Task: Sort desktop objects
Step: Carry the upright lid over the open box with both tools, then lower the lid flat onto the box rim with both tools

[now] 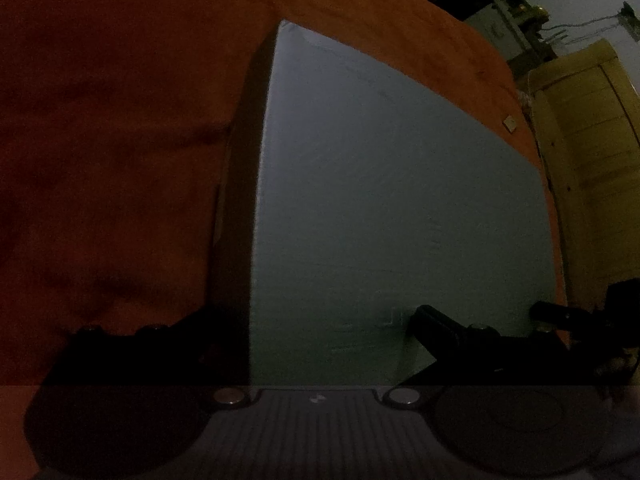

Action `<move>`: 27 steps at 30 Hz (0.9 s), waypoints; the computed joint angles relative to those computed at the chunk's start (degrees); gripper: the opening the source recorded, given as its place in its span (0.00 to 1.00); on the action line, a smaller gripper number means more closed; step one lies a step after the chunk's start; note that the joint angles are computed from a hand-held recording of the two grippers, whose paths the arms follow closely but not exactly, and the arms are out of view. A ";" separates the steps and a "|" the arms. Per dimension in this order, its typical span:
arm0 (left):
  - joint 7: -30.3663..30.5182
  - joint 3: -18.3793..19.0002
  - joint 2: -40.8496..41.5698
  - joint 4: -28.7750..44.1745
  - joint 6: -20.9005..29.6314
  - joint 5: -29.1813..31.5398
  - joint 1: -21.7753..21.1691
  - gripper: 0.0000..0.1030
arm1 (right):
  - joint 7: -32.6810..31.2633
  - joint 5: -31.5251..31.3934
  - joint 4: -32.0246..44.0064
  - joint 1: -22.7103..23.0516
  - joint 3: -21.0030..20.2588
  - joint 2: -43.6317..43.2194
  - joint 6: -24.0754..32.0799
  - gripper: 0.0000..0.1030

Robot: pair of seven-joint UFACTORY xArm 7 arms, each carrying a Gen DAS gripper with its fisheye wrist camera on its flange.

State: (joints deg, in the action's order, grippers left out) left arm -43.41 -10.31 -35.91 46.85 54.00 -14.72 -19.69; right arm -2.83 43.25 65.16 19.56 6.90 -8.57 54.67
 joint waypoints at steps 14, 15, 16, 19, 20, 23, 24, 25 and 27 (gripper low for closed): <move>-3.64 -2.02 2.08 4.37 4.34 2.42 0.89 1.00 | 14.54 -13.77 13.05 0.35 2.56 5.68 8.42 1.00; -4.05 -2.21 2.79 5.38 5.23 2.91 0.97 1.00 | 15.76 -16.17 15.09 0.61 2.97 6.57 9.91 1.00; -4.22 -2.37 3.90 6.96 6.71 3.56 1.03 1.00 | 16.92 -18.55 17.26 0.92 3.37 7.52 11.51 1.00; -3.13 -3.86 9.66 15.71 14.83 8.07 1.12 1.00 | 20.91 -27.97 28.00 2.67 4.75 12.47 19.91 1.00; -2.31 -5.18 11.51 19.03 17.43 11.15 1.06 1.00 | 21.91 -30.92 32.05 3.53 5.12 14.42 23.06 1.00; -0.21 -7.55 15.28 26.66 20.99 16.63 -0.03 1.00 | 21.85 -33.62 40.66 5.78 5.80 18.05 26.61 1.00; -0.32 -7.96 16.43 29.10 22.04 17.35 -0.36 1.00 | 22.22 -34.21 43.22 6.57 5.95 18.92 27.77 1.00; -1.39 -8.44 17.88 32.07 23.84 17.94 -0.52 1.00 | 23.36 -34.52 46.68 7.35 6.01 20.37 29.71 1.00; -4.51 -9.34 20.65 37.78 27.55 19.42 -0.91 1.00 | 25.72 -35.27 54.65 9.17 6.04 23.88 34.03 1.00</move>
State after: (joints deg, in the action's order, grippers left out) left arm -47.91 -19.65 -15.26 84.62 81.55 4.71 -20.60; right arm 22.88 7.98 119.81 28.73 12.94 15.31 88.71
